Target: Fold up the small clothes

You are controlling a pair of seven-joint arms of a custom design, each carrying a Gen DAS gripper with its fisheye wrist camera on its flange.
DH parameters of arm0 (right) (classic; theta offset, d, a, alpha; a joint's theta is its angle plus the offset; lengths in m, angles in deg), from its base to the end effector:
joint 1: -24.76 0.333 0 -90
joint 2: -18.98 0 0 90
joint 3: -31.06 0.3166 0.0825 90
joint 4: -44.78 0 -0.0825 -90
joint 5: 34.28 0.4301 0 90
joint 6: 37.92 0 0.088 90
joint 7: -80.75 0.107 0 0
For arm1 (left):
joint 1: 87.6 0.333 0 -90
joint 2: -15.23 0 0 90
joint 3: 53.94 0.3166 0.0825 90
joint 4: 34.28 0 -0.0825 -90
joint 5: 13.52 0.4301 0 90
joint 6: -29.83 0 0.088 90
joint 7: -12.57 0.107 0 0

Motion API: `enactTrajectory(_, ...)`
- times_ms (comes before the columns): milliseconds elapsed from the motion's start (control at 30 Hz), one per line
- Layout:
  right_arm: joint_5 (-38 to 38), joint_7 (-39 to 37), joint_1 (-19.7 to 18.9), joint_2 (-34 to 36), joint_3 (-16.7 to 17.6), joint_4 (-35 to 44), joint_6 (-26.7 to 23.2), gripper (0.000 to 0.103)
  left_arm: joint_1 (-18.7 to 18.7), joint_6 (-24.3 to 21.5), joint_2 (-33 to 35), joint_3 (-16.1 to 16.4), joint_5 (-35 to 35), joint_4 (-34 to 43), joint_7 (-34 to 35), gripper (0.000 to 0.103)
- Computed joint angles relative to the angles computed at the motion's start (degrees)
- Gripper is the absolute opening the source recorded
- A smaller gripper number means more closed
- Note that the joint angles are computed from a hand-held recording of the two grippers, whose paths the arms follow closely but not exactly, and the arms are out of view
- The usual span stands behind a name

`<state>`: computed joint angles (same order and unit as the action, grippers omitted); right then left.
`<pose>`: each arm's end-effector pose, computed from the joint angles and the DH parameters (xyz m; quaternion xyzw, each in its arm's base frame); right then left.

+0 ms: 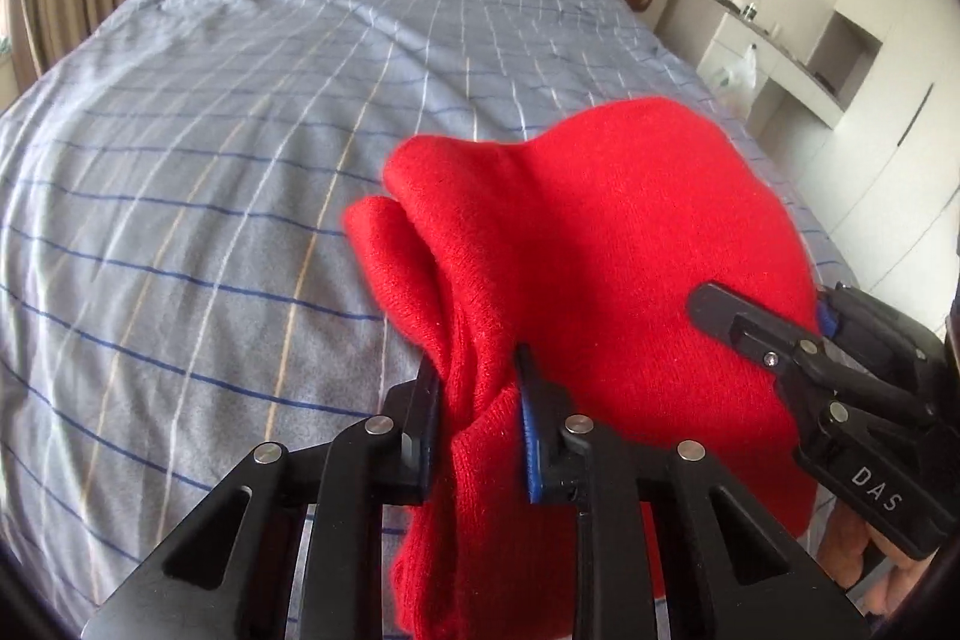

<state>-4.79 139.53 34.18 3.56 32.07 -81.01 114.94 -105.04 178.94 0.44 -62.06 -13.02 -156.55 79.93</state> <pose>0.5563 0.0884 0.5648 -0.7537 0.5230 -0.1820 0.3540 0.5127 -0.2526 0.5866 -0.6390 0.6825 -0.3232 0.1460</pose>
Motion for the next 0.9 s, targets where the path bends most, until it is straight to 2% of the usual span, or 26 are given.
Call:
enactTrajectory(67,3.4,-2.8,1.0,-1.0,-1.5,0.8,-0.7,0.031,0.2,0.7,-1.4,0.0,0.6,0.0,-0.3,0.022)
enactTrajectory(133,5.8,-3.5,0.9,-0.7,-2.7,2.4,-3.2,0.036,0.6,-1.3,-0.7,-0.4,1.7,1.5,-1.9,0.037)
enactTrajectory(167,5.7,-2.4,0.3,0.2,-2.9,3.5,-5.5,0.040,1.5,-3.2,0.1,-1.3,3.8,2.4,-4.1,0.051)
enactTrajectory(200,4.3,-0.2,-0.8,1.0,-2.7,4.0,-7.4,0.052,2.5,-5.1,0.6,-2.4,6.9,2.7,-7.0,0.065)
enactTrajectory(233,1.3,3.1,-2.3,1.2,-2.0,3.7,-8.4,0.065,3.2,-6.5,0.2,-3.3,9.7,2.2,-9.6,0.068)
enactTrajectory(267,-2.3,6.3,-3.7,0.8,-1.1,2.6,-8.2,0.069,3.6,-6.9,-0.8,-3.9,12.1,0.8,-11.6,0.070)
enactTrajectory(333,-5.3,7.2,-5.0,-2.4,-1.1,-1.7,-7.7,0.073,4.1,-7.5,-4.4,-5.2,17.2,-2.9,-15.3,0.081)
enactTrajectory(400,-6.6,6.7,-6.1,-7.0,-1.4,-6.8,-7.5,0.080,5.0,-8.1,-9.1,-7.5,24.2,-7.0,-20.5,0.097)
enactTrajectory(467,-7.5,6.7,-7.3,-12.5,-1.4,-12.0,-7.6,0.083,4.7,-9.0,-13.9,-9.1,29.0,-10.4,-23.9,0.101)
enactTrajectory(533,-8.0,6.9,-8.5,-18.3,-1.3,-16.3,-8.7,0.083,3.2,-12.3,-17.1,-10.0,30.8,-11.6,-25.1,0.101)
enactTrajectory(667,-9.2,8.0,-10.0,-29.3,0.1,-21.7,-12.7,0.085,-0.5,-18.0,-22.4,-9.9,30.1,-12.7,-25.3,0.102)
enactTrajectory(767,-9.6,8.6,-10.0,-36.4,1.1,-23.9,-15.9,0.089,-1.7,-22.7,-24.8,-11.2,30.5,-12.4,-27.0,0.103)
enactTrajectory(900,-9.7,9.5,-10.1,-42.8,1.8,-25.3,-20.1,0.090,-3.9,-26.3,-26.7,-11.0,29.1,-12.2,-28.4,0.103)
